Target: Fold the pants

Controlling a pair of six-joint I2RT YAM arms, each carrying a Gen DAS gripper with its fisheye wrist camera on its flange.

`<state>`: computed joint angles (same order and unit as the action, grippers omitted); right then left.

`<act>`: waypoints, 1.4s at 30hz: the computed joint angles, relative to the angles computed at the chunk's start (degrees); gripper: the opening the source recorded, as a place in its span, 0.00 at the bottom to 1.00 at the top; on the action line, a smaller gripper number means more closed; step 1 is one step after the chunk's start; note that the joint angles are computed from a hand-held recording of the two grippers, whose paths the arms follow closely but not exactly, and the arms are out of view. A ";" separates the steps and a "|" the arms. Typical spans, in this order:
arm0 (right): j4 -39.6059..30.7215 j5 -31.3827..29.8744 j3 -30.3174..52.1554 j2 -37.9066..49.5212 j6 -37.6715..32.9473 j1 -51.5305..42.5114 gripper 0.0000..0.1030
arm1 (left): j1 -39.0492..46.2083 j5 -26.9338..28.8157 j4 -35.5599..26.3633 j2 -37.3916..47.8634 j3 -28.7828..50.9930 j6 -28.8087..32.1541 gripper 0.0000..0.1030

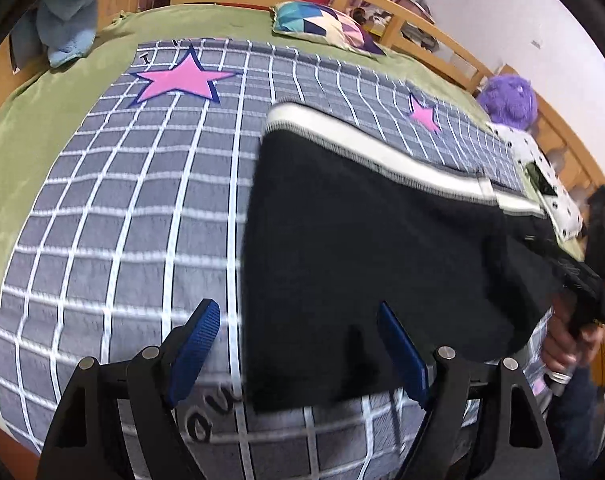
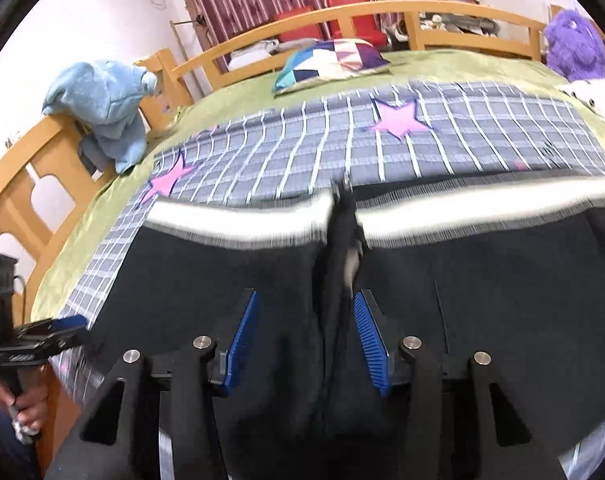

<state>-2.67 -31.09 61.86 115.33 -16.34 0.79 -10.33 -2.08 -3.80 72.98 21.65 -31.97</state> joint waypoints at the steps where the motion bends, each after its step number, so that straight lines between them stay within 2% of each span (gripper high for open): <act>1: -1.09 1.61 4.10 3.04 1.43 1.79 0.48 | 0.74 0.45 -0.13 1.40 1.30 0.19 0.77; 2: -3.73 2.26 8.84 6.80 1.59 2.81 0.49 | 1.52 1.09 -0.43 2.40 2.34 0.66 0.77; 3: -9.77 3.32 15.98 12.09 0.19 3.82 0.45 | 1.98 1.50 -0.35 3.63 3.18 0.96 0.77; 4: -13.33 7.35 21.31 16.07 0.54 5.32 0.34 | 2.39 1.56 -0.56 5.65 4.96 1.25 0.77; 5: -14.13 8.22 23.76 17.92 0.36 5.59 0.27 | 2.69 1.44 -1.07 6.93 6.36 1.68 0.77; 6: -13.01 7.11 23.33 16.96 -0.36 5.03 0.24 | 2.91 1.36 -1.35 7.83 7.38 2.03 0.77; 7: -10.88 6.51 21.49 15.40 -0.07 4.33 0.16 | 3.15 1.21 -1.37 9.03 8.75 2.48 0.77; 8: -9.74 6.05 20.65 14.61 0.58 3.70 0.15 | 3.32 1.26 -1.04 10.01 9.69 2.67 0.77; 9: -12.08 5.01 22.53 15.69 1.03 3.09 0.20 | 3.55 1.44 -0.71 11.00 10.44 2.87 0.77; 10: -14.34 5.87 24.55 17.25 0.99 3.38 0.34 | 3.75 1.60 -0.23 12.73 11.63 2.91 0.77; 11: -16.32 7.29 25.83 18.72 0.04 4.01 0.35 | 3.92 1.63 0.20 15.18 13.20 2.69 0.77; 12: -14.64 8.27 24.22 17.83 -2.43 4.42 0.35 | 4.11 1.63 0.43 17.01 14.29 2.58 0.77; 14: -14.71 11.48 21.05 14.07 -6.07 4.68 0.37 | 4.20 0.80 1.20 20.82 16.21 2.11 0.77; 15: -14.85 10.83 19.12 11.80 -7.40 3.46 0.37 | 4.44 0.49 1.74 21.75 16.45 2.03 0.77; 17: -13.32 7.46 14.18 7.04 -8.55 -1.05 0.38 | 5.30 -0.03 3.22 24.29 16.71 1.16 0.74; 18: -11.82 6.88 11.66 4.76 -8.44 -4.14 0.38 | 5.77 0.56 3.86 25.04 16.55 0.90 0.63; 19: -10.27 6.46 9.04 2.71 -8.71 -7.89 0.39 | 6.71 2.12 4.79 26.08 16.38 0.99 0.59; 21: -7.55 7.43 7.17 1.24 -6.64 -16.18 0.40 | 7.94 4.00 6.24 26.92 15.84 0.95 0.58; 23: -5.96 8.86 7.19 1.60 -4.42 -22.35 0.40 | 7.49 3.14 6.65 26.90 15.73 1.75 0.58; 26: -9.54 9.42 13.67 6.27 -3.23 -29.37 0.40 | 5.86 0.61 6.16 28.11 16.96 2.99 0.58; 29: -16.17 4.28 22.71 13.02 -0.81 -32.10 0.41 | 6.23 1.08 5.72 29.15 18.50 3.34 0.58; 33: -16.08 3.18 28.24 18.46 3.89 -29.87 0.43 | 8.91 4.57 6.22 31.18 20.59 3.27 0.59; 37: -22.56 1.92 41.00 27.11 7.12 -28.67 0.48 | 10.63 7.52 5.30 34.14 24.04 5.68 0.64; 39: -22.95 0.50 44.25 29.19 10.02 -28.06 0.49 | 11.45 9.10 5.83 35.33 24.94 5.70 0.67; 41: -23.74 1.16 45.59 29.96 11.60 -27.41 0.39 | 11.96 10.07 6.44 36.21 25.81 5.30 0.66; 42: -23.88 1.18 45.79 29.93 11.65 -27.19 0.25 | 12.20 10.88 7.20 36.25 25.82 5.08 0.54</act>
<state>-26.54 -29.91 107.65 145.26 -4.68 -26.40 1.86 8.80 3.40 109.22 47.47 -26.89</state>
